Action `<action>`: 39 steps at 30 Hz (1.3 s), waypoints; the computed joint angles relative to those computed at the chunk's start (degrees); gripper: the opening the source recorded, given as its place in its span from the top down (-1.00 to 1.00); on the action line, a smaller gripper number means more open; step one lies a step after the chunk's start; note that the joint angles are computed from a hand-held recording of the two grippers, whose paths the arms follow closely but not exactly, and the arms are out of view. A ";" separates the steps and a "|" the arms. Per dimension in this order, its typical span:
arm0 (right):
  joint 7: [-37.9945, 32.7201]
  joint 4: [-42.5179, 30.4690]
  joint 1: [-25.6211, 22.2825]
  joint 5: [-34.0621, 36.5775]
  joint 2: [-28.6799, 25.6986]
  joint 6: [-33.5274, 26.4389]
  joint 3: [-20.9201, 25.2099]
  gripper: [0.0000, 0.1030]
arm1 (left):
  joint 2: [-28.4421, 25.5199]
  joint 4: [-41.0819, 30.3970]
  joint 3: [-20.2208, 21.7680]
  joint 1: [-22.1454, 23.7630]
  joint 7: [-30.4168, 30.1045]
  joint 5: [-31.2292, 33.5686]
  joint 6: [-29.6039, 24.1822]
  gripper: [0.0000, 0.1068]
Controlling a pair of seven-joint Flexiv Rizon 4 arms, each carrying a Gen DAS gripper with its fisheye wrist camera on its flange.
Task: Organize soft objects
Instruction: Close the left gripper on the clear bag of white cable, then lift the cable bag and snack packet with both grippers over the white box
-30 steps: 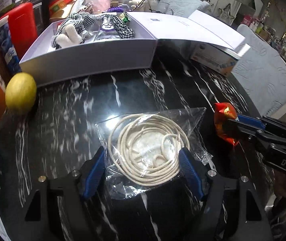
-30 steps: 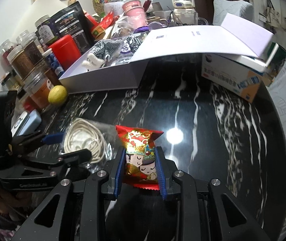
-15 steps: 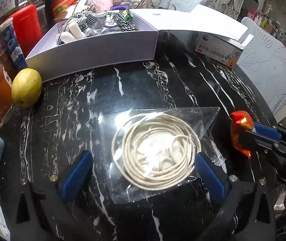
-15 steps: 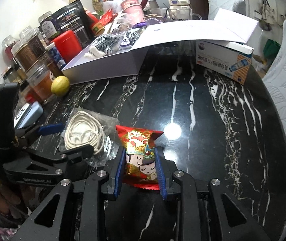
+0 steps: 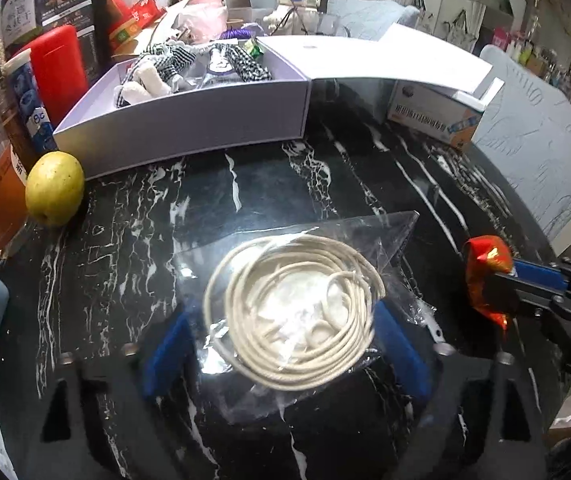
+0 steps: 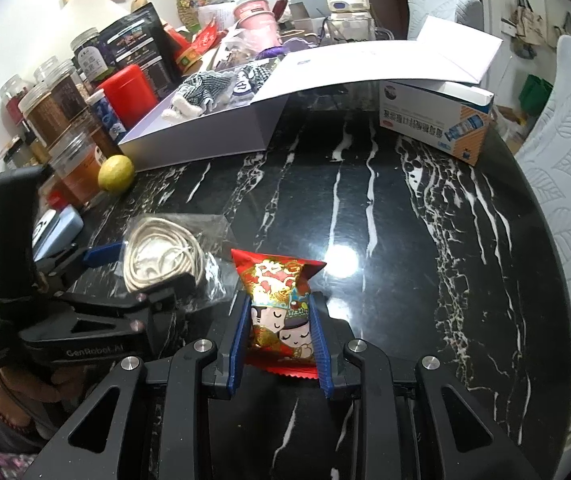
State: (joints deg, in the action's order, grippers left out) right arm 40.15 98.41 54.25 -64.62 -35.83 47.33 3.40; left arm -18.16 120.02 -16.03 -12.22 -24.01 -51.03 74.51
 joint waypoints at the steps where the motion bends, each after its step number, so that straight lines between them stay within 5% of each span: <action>1: 0.03 -0.04 0.00 -0.01 -0.03 0.01 -0.01 0.45 | 0.34 0.32 -0.96 0.68 1.77 -2.02 -0.32 -0.32; 7: 2.11 0.30 -0.37 -2.15 -0.20 2.55 -0.66 0.45 | 2.27 1.41 -0.49 -0.40 7.94 -9.49 -3.15 0.09; 18: 2.92 -1.15 0.33 -4.24 -0.75 2.46 -0.93 0.45 | 6.46 3.55 3.98 -4.35 12.63 -17.63 -4.23 0.45; 39: -0.49 -6.44 1.64 -7.67 -2.37 2.89 -2.29 0.45 | 11.72 4.86 7.77 -7.71 21.80 -30.34 -2.38 0.55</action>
